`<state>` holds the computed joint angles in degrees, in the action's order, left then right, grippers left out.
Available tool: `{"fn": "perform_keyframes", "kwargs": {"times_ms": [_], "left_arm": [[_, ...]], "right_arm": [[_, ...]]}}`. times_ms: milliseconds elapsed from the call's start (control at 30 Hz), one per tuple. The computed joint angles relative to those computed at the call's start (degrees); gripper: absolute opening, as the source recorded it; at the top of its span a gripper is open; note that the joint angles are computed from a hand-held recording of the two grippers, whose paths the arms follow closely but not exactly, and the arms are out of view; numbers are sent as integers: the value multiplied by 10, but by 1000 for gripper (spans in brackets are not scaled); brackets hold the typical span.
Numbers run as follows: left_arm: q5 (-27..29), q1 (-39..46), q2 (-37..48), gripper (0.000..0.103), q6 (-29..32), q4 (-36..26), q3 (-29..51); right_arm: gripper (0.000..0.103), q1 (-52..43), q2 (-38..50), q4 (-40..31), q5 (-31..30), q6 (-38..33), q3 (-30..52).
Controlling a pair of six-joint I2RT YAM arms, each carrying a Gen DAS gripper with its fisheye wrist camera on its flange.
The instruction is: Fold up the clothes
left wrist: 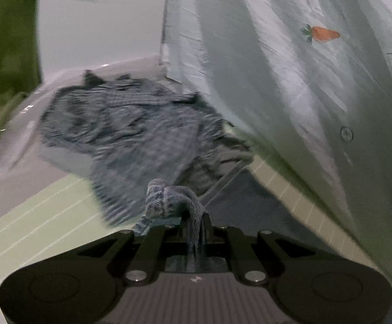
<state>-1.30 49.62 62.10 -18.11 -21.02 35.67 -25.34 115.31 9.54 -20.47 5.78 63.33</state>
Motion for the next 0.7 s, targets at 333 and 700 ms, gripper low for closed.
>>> {"fn": "perform_keyframes", "kwargs": {"times_ms": [333, 700], "left_arm": [[-86, -165, 342, 80, 51, 142, 187], [-86, -76, 249, 90, -74, 147, -40]], "right_arm": [[51, 118, 258, -144, 90, 49, 361], [89, 79, 47, 60, 116, 40, -84]]}}
